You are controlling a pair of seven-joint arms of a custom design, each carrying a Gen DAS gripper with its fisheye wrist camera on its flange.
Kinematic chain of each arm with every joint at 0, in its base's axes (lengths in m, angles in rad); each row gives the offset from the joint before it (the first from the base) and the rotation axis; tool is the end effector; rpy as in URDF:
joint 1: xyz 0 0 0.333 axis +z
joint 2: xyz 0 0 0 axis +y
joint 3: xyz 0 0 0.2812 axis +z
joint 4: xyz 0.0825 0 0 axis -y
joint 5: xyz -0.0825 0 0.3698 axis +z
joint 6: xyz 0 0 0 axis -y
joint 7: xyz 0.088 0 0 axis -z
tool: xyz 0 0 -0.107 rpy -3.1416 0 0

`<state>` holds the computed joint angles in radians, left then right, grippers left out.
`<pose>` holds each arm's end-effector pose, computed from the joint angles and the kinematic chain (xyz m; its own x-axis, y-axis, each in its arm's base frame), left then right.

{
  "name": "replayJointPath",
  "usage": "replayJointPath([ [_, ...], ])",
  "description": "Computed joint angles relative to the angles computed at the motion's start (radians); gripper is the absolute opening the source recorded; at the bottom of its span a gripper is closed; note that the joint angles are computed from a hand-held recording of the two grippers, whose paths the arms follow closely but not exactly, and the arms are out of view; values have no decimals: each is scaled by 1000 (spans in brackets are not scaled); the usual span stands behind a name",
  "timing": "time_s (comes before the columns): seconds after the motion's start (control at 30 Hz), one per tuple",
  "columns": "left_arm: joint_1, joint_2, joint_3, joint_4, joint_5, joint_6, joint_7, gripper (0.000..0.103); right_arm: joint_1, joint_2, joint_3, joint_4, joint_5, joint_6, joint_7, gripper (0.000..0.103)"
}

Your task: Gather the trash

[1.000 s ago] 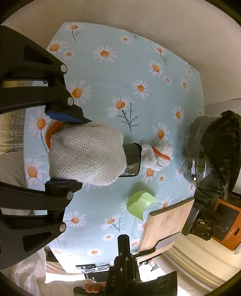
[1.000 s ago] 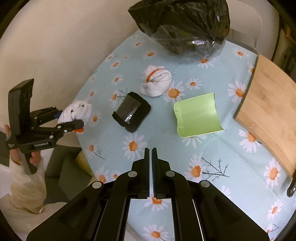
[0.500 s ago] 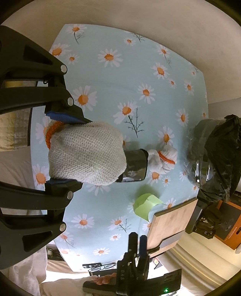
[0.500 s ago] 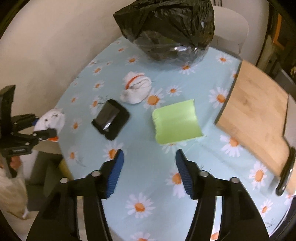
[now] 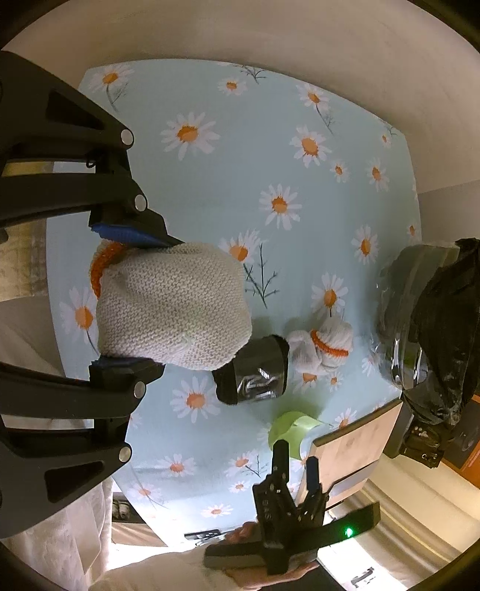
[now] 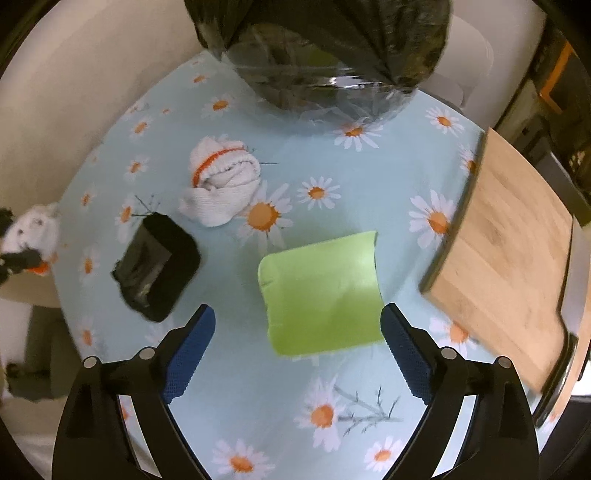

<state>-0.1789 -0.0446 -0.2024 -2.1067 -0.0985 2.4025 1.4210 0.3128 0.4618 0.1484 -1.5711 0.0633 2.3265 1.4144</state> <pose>0.5133 -0.2075 0.4439 -0.1894 -0.9738 0.1262 -0.9384 0.1416 -0.3152 0.6162 0.2921 0.3830 0.5361 -0.8407 -0.0759 -0.8154 -0.4925 -0.3044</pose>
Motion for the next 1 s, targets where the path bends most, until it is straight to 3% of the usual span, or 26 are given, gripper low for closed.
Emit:
replayJointPath([
  [0.27, 22, -3, 15, -1, 14, -44, 43, 47, 27, 109, -10, 118, -58, -14, -10, 87],
  [0.6, 36, -13, 17, -2, 32, -63, 35, 47, 3, 187, 10, 195, -10, -38, -28, 86],
  [0.77, 35, -8, 13, 3, 58, -74, 4, 47, -43, 156, 39, 148, 70, 3, -57, 57],
  [0.8, 34, -6, 11, 6, 65, -78, -5, 47, -52, 150, 44, 142, 89, 1, -65, 45],
  [0.83, 32, -5, 10, 9, 66, -82, -11, 47, -53, 143, 42, 136, 94, -7, -68, 27],
  [0.87, 30, -3, 9, 10, 65, -82, -16, 47, -60, 143, 48, 138, 112, -29, -76, 19],
  [1.0, 17, 3, 0, 23, 72, -90, -46, 47, -69, 118, 47, 97, 151, -38, -98, 11],
])
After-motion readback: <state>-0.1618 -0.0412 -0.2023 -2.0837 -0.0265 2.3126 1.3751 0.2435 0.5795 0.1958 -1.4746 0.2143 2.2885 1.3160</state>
